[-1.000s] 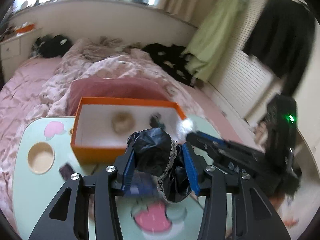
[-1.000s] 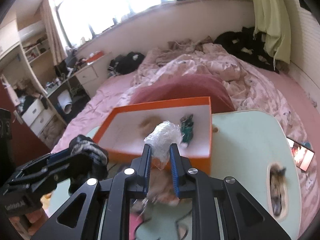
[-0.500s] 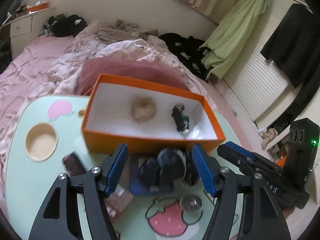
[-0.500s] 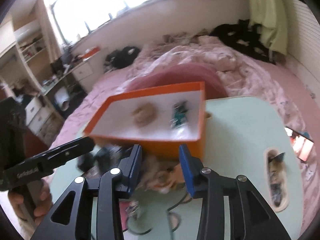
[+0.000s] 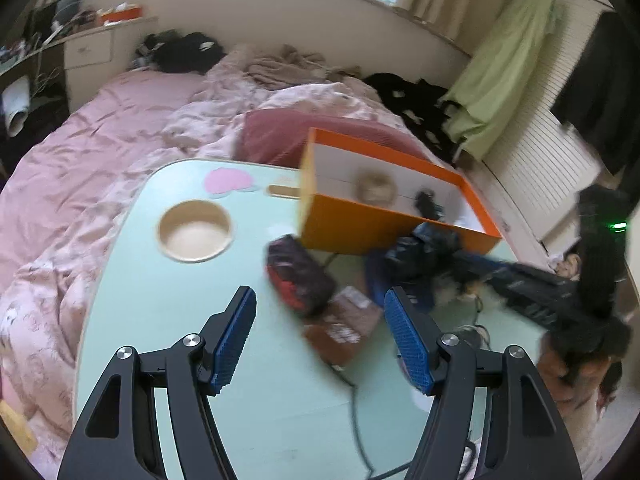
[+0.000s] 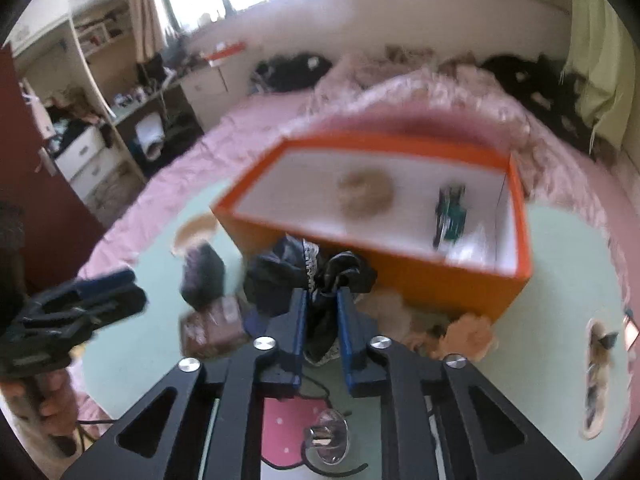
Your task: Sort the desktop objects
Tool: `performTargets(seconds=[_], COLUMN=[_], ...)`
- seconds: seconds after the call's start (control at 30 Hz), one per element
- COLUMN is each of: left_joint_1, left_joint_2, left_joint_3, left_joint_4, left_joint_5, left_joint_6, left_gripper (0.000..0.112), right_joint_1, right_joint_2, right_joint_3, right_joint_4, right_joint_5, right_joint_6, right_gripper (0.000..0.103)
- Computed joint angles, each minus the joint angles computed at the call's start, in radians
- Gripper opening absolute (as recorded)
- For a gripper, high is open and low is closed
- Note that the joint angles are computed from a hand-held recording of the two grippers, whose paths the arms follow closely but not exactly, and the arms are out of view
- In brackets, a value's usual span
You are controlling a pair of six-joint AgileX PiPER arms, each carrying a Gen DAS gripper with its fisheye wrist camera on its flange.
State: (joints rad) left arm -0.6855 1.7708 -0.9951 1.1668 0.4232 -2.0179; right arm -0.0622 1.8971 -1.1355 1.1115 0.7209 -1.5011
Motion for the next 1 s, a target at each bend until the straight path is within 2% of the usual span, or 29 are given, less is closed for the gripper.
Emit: performTargets(seconds=[0.1, 0.17, 0.2, 0.27, 0.33, 0.37, 0.4, 0.47, 0.5, 0.57, 0.63, 0.73, 0.77, 0.8, 0.9, 1.0], left_joint_1=[0.033, 0.048, 0.061, 0.079, 0.1, 0.107, 0.114, 0.123, 0.126, 0.135, 0.145, 0.161, 0.167, 0.172, 0.181, 0.178], left_joint_2=[0.013, 0.031, 0.047, 0.069, 0.088, 0.097, 0.108, 0.131, 0.139, 0.156, 0.181, 0.218, 0.23, 0.235, 0.234, 0.219], left_joint_3=[0.01, 0.008, -0.002, -0.019, -0.032, -0.04, -0.053, -0.084, -0.095, -0.12, -0.155, -0.202, -0.216, -0.22, -0.207, -0.179], left_joint_4=[-0.017, -0.004, -0.017, -0.037, -0.033, -0.038, -0.053, -0.114, -0.134, -0.17, -0.219, -0.298, -0.337, -0.359, -0.364, -0.272], left_joint_5=[-0.022, -0.032, -0.044, -0.064, -0.094, -0.101, -0.104, -0.099, -0.096, -0.089, -0.078, -0.066, -0.063, -0.068, -0.095, -0.111], left_joint_6=[-0.002, -0.021, -0.014, -0.004, -0.012, -0.005, 0.014, 0.088, 0.112, 0.157, 0.218, 0.304, 0.346, 0.369, 0.374, 0.276], left_gripper=[0.067, 0.067, 0.067, 0.067, 0.067, 0.067, 0.067, 0.067, 0.067, 0.067, 0.067, 0.067, 0.067, 0.067, 0.067, 0.067], right_joint_1=[-0.029, -0.029, -0.024, -0.025, -0.038, -0.04, -0.046, -0.068, -0.07, -0.049, -0.017, 0.047, 0.058, 0.063, 0.03, -0.041], right_joint_2=[-0.027, -0.024, -0.003, 0.033, 0.036, 0.028, 0.02, -0.01, -0.028, -0.048, -0.036, 0.014, 0.03, 0.036, 0.018, -0.017], right_joint_3=[-0.043, -0.088, -0.132, -0.198, -0.194, -0.181, -0.161, -0.083, -0.035, 0.046, 0.07, 0.049, 0.044, 0.056, 0.078, 0.059], right_joint_4=[0.079, 0.108, 0.082, 0.006, 0.014, 0.015, 0.013, 0.064, 0.092, 0.131, 0.121, 0.016, -0.01, -0.005, 0.058, 0.103], right_joint_5=[0.041, 0.016, -0.004, 0.012, 0.028, 0.024, 0.026, 0.038, 0.012, -0.064, -0.106, -0.2, -0.223, -0.242, -0.202, -0.088], right_joint_6=[0.017, 0.064, 0.128, 0.234, 0.221, 0.213, 0.197, 0.092, 0.03, -0.063, -0.08, 0.047, 0.075, 0.063, -0.021, -0.054], right_gripper=[0.004, 0.004, 0.004, 0.004, 0.006, 0.018, 0.043, 0.064, 0.068, 0.069, 0.07, 0.07, 0.063, 0.048, 0.037, 0.036])
